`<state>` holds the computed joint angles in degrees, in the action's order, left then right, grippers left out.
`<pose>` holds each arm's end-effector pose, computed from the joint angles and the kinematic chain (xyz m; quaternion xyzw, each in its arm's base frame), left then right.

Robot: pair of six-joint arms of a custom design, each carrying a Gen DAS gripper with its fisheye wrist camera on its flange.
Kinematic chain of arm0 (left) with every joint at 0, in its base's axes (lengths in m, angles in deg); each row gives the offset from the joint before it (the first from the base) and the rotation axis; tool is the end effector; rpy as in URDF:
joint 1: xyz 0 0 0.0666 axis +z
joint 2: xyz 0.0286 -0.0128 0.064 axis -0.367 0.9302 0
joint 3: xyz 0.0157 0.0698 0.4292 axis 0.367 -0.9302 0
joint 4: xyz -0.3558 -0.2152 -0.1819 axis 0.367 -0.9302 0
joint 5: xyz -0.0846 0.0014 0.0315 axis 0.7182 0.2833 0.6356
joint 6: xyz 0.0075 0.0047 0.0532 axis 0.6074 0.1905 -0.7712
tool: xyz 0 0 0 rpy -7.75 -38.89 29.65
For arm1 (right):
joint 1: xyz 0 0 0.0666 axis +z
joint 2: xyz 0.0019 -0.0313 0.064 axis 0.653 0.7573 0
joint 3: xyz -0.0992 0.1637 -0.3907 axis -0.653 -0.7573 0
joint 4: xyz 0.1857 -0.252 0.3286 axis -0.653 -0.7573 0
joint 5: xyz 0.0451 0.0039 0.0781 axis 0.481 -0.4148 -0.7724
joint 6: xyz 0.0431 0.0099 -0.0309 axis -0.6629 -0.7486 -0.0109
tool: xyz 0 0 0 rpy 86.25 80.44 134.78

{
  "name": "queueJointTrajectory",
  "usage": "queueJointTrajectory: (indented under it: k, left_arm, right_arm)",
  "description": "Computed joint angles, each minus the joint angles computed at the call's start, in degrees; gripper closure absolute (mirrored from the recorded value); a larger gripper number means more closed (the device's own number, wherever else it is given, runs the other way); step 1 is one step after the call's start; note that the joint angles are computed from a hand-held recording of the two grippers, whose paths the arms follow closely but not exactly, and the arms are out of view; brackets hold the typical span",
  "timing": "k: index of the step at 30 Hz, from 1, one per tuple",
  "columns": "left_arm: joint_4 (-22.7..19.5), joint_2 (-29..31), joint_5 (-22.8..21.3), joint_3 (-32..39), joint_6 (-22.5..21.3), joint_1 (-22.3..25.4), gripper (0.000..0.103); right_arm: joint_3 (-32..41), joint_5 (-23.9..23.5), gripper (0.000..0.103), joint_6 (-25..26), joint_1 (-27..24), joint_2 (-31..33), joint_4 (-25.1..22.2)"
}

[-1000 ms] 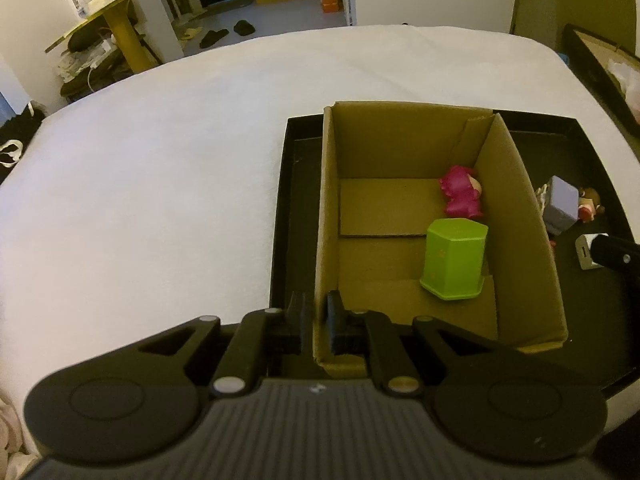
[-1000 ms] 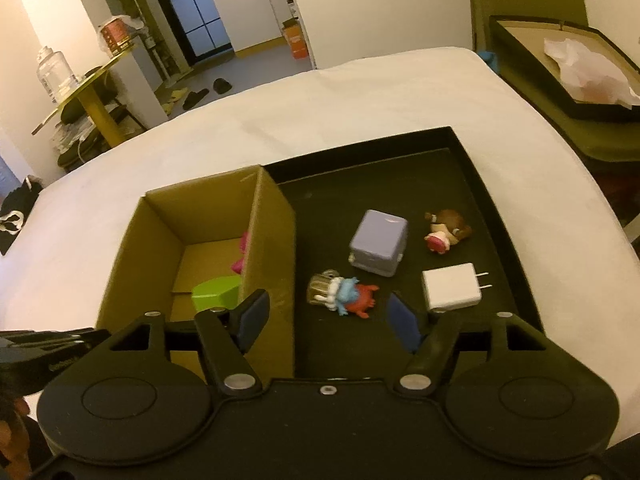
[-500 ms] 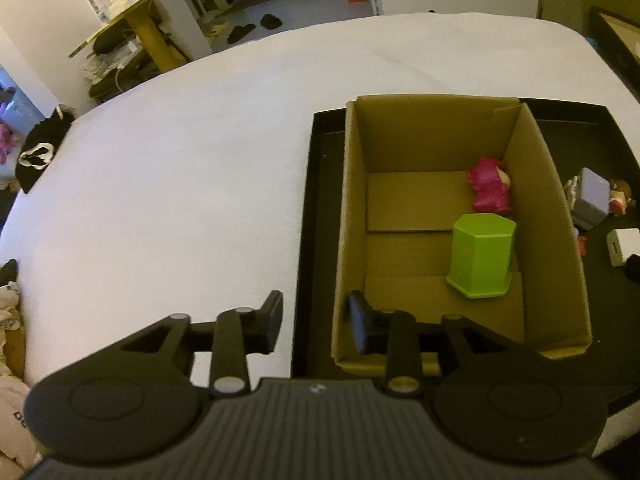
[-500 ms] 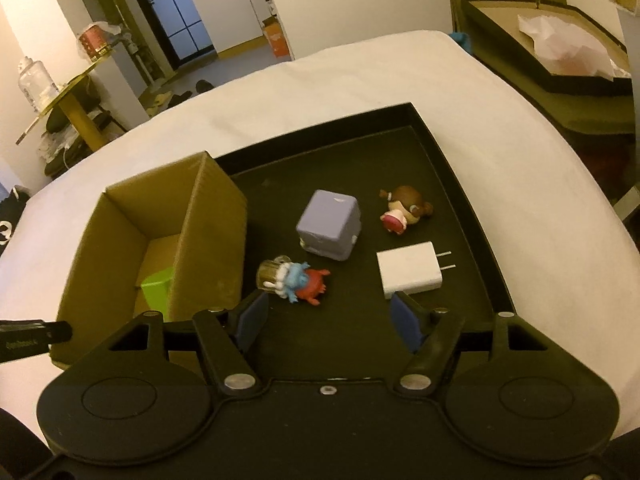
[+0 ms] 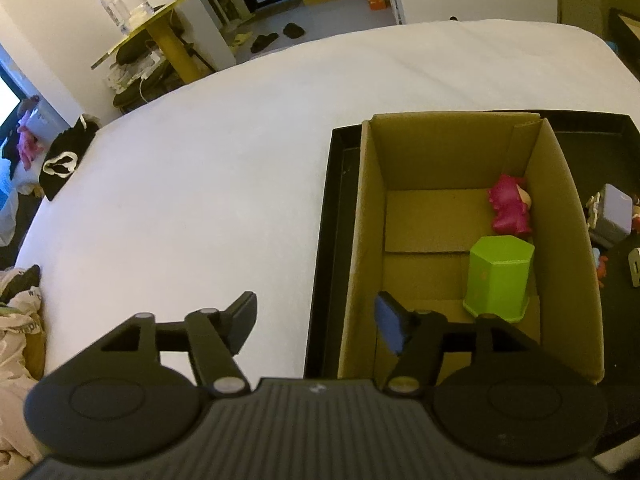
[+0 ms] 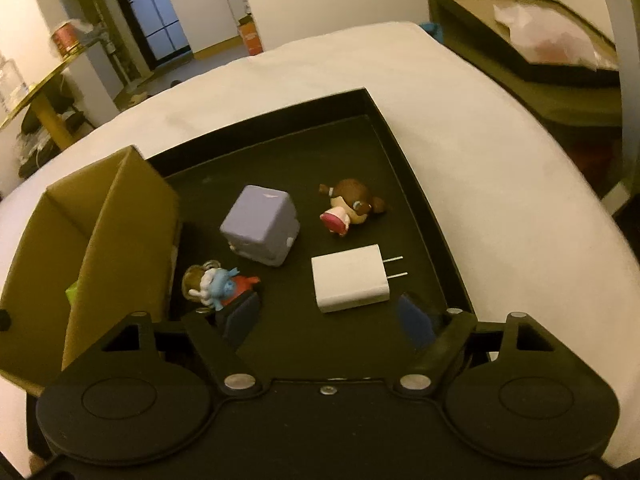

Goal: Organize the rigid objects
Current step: 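Move the right gripper to the white plug charger and close on it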

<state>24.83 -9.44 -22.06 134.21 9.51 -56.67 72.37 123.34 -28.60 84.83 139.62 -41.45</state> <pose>0.3998 -0.2639 0.3701 0.2113 0.9256 0.1184 0.2909 0.2765 0.2390 0.2949 0.3217 0.8847 0.0086 0.3372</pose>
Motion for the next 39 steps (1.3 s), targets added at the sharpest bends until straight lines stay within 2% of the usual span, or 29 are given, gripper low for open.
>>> queueJointTrajectory:
  k: [3, 9, 14, 22, 23, 24, 25, 26, 27, 39]
  left_arm:
    - [-0.67, 1.09, -0.54, 0.78, -0.05, -0.40, 0.033]
    - [-2.39, 3.28, -1.69, 2.55, 0.74, -0.94, 0.025]
    - [-4.42, 4.89, -1.74, 3.77, 1.24, -1.20, 0.020]
    - [-5.93, 6.13, -3.24, 4.63, 1.68, -1.97, 0.018]
    - [-6.10, 6.15, -3.19, 4.69, 1.79, -2.08, 0.018]
    - [-6.24, 6.15, -3.14, 4.71, 1.87, -2.22, 0.018]
    - [-6.34, 6.10, -3.16, 4.70, 1.88, -2.39, 0.018]
    - [-6.38, 6.06, -3.22, 4.68, 1.87, -2.61, 0.018]
    - [-6.39, 5.98, -3.21, 4.60, 1.88, -2.76, 0.018]
    - [-6.27, 5.03, -1.89, 3.88, 2.57, -3.34, 0.018]
  right_arm:
    - [-0.20, -0.02, 0.022, 1.37, -0.87, 0.71, 0.92]
    - [-0.90, -3.37, 0.021, 2.03, -3.05, 1.71, 2.16]
    - [-0.17, -3.57, 0.018, 2.76, -4.03, 3.51, 0.49]
    - [-0.07, -1.73, 0.015, 3.43, -3.43, 4.22, -0.09]
    - [-0.17, -1.44, 0.016, 3.48, -3.37, 4.14, 0.14]
    - [-0.10, -1.06, 0.021, 3.82, -3.52, 4.27, -0.02]
    - [0.20, -0.28, 0.027, 3.72, -3.28, 4.69, -0.70]
    - [0.49, 0.74, 0.039, 3.37, -2.86, 4.96, -1.81]
    - [0.55, 1.19, 0.042, 3.34, -2.74, 4.92, -2.18]
    - [-0.53, -0.32, 0.043, 2.01, -2.28, 2.00, -1.06]
